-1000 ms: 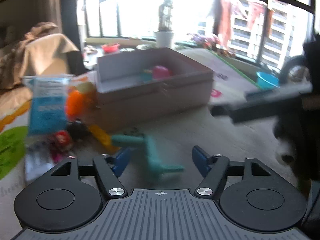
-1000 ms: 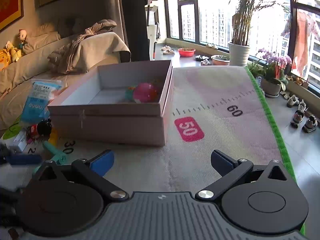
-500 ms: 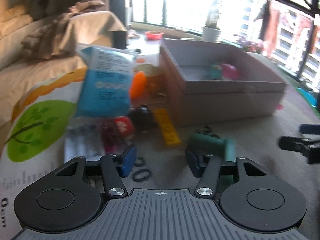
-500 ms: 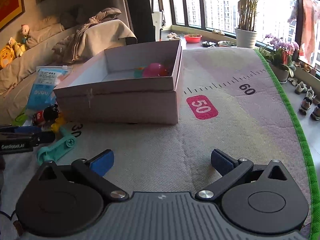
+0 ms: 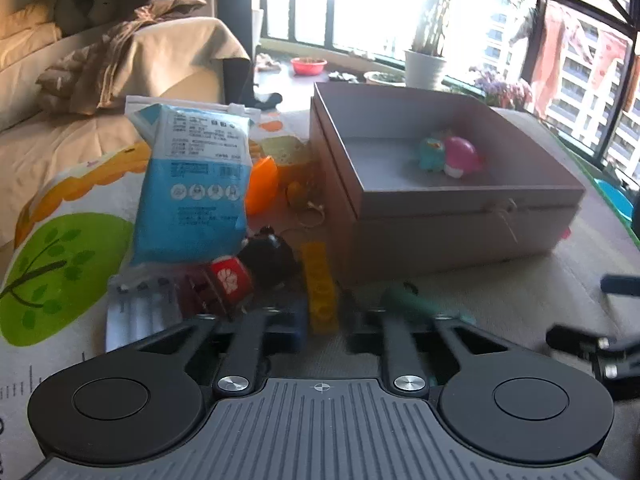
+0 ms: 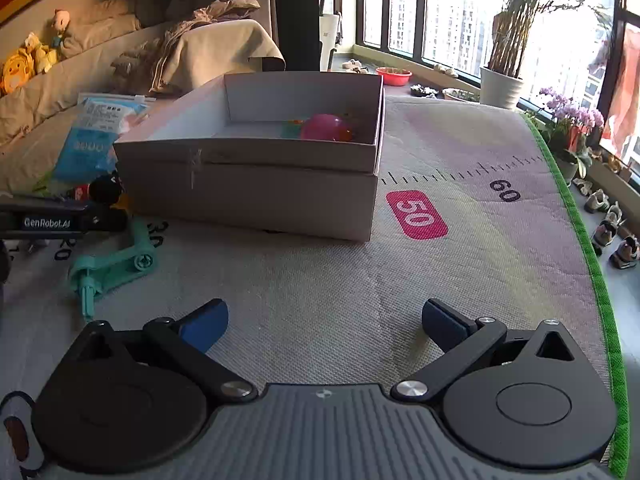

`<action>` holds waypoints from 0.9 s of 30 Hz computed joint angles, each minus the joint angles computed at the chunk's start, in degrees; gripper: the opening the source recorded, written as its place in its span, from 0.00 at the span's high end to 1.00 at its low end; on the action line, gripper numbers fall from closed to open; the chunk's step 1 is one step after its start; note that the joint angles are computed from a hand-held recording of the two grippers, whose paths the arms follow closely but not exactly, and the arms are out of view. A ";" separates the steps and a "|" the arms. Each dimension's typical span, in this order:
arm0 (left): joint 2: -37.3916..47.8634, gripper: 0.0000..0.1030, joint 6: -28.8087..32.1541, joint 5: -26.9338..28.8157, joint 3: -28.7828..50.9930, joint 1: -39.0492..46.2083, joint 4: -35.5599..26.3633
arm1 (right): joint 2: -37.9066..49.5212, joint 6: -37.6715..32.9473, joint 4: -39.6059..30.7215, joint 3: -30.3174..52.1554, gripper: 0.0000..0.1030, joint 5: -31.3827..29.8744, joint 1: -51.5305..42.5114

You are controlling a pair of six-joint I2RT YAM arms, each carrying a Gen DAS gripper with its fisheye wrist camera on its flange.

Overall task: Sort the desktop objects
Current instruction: 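Grasp the white battery holder with the left gripper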

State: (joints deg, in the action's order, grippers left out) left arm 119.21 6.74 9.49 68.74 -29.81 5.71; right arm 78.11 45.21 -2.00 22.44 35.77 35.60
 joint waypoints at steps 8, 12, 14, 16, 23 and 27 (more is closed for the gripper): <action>-12.33 0.83 7.46 5.83 -17.35 4.89 2.53 | -0.82 -2.41 3.32 3.58 0.09 0.40 3.73; -15.82 0.70 8.98 7.04 -20.78 6.59 1.42 | 4.38 -7.13 7.61 9.10 0.41 -7.89 1.71; -16.07 0.64 8.40 6.43 -21.33 6.73 2.06 | 9.08 -8.24 8.17 12.96 0.45 -11.43 0.45; -15.94 0.62 7.66 5.99 -21.02 6.75 1.89 | 12.46 -8.98 7.91 15.53 0.45 -11.98 0.50; -14.99 0.43 6.96 6.64 -20.19 6.70 1.99 | 8.98 -10.94 0.85 14.13 0.47 -8.06 3.68; -14.58 0.40 6.93 7.60 -19.87 5.88 1.94 | 2.68 -6.13 -6.75 10.10 0.44 -2.01 4.38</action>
State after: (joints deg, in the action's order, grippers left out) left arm 104.63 13.67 17.10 48.87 -23.93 7.65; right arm 80.79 39.07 -8.76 32.54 33.77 39.98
